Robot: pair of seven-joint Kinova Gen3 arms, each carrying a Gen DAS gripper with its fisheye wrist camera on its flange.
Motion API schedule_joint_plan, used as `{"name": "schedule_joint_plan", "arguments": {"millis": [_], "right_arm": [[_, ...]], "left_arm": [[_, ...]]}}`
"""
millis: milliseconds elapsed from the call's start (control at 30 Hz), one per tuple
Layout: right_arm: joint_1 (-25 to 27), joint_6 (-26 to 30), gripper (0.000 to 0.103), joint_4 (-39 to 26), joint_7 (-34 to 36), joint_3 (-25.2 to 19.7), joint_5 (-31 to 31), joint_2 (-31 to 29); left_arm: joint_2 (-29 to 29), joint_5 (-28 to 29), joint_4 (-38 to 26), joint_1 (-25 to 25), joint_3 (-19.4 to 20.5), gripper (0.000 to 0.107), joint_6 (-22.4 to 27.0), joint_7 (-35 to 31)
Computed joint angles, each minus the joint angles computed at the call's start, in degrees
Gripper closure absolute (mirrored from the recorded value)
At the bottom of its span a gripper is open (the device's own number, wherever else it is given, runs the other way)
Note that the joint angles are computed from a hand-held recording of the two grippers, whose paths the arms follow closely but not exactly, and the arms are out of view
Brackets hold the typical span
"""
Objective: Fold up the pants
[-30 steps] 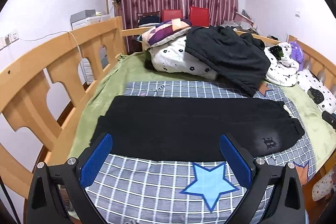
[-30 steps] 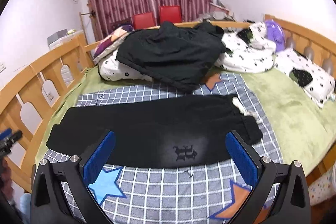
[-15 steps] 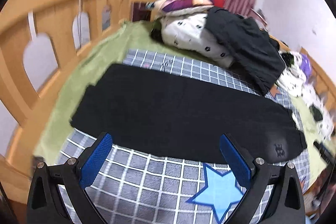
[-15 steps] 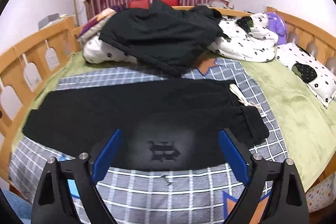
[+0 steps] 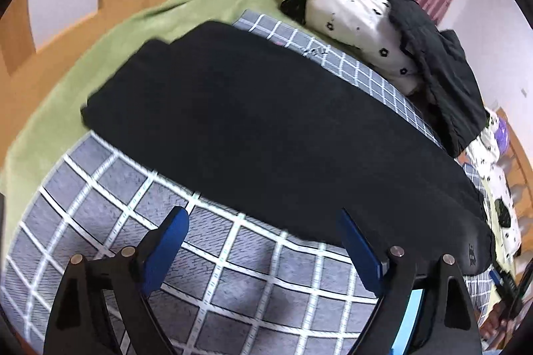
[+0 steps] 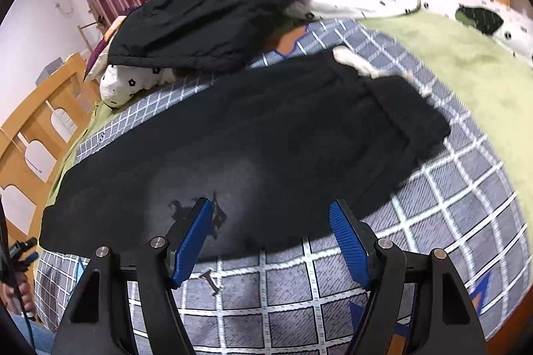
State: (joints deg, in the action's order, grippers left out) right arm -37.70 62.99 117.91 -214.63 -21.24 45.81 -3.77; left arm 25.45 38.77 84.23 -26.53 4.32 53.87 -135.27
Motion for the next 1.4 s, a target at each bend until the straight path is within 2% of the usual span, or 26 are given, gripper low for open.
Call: {"name": "schedule_joint_plan", "arguments": {"millis": [167, 200, 233, 300, 433, 600, 733, 833, 967, 1133, 1233, 1333, 1367, 1400], "right_arm": [[-0.9, -3.2, 0.031, 4.1, -9.3, -0.1, 3.3, 1.7], [-1.0, -4.2, 0.037, 4.7, -10.7, 0.2, 3.7, 1.8], [-1.2, -4.4, 0.038, 5.0, -12.0, 0.4, 4.1, 2.0], [-1.6, -4.0, 0.039, 5.3, -13.6, 0.6, 4.8, 2.4], [-2.9, -2.2, 0.039, 6.1, -17.5, 0.4, 7.6, 2.4], [-2.1, -3.8, 0.039, 6.4, -17.2, 1.4, 7.8, 2.0], [-0.9, -4.2, 0.043, 4.6, -12.1, 2.3, 4.3, 2.6], [-1.3, -3.4, 0.043, 3.8, -10.4, 2.0, 2.3, 2.9], [-1.2, -6.6, 0.043, 5.2, -10.7, 2.1, 1.0, 2.6], [-1.3, -8.9, 0.043, 8.0, -18.1, 2.1, 5.1, 2.2], [0.0, -10.9, 0.043, 8.1, -18.5, 3.0, 6.1, 2.7], [0.9, -11.1, 0.052, 7.1, -16.5, 3.9, 5.9, 3.9], [1.0, -10.8, 0.058, 6.9, -16.3, 4.1, 5.8, 4.1], [0.9, -10.1, 0.066, 6.6, -16.3, 4.2, 5.6, 4.3]], "left_arm": [[3.4, 2.5, -0.6, -1.4, 0.3, 0.020, -1.5, 0.3], [4.4, 2.6, -1.4, -1.6, 0.3, 0.023, -1.1, 1.2], [5.3, 2.5, -2.3, -1.8, 0.4, 0.028, -0.5, 2.2], [7.1, 2.5, -3.7, -2.2, 0.9, 0.032, 0.4, 3.8], [7.5, 3.0, -3.4, -2.6, 2.2, 0.037, -1.7, 2.7], [7.7, 2.8, -3.3, -2.0, 2.6, 0.044, -3.6, 4.4], [7.5, 1.8, -3.5, -1.9, 2.3, 0.060, -4.0, 6.5], [8.1, 1.8, -4.3, -3.6, 3.1, 0.060, -1.3, 5.2], [8.1, 2.1, -4.4, -4.1, 3.2, 0.058, 0.9, 3.8], [8.6, 2.2, -4.9, -3.1, 2.7, 0.057, 0.2, 4.1], [9.6, 2.9, -6.3, -2.9, 2.8, 0.058, 0.4, 6.5], [9.9, 3.3, -6.5, -2.9, 3.1, 0.060, -0.4, 7.3], [9.7, 2.9, -6.3, -2.6, 3.0, 0.060, -1.0, 7.3], [9.3, 1.8, -6.1, -1.8, 2.6, 0.070, -2.0, 7.8]]}}
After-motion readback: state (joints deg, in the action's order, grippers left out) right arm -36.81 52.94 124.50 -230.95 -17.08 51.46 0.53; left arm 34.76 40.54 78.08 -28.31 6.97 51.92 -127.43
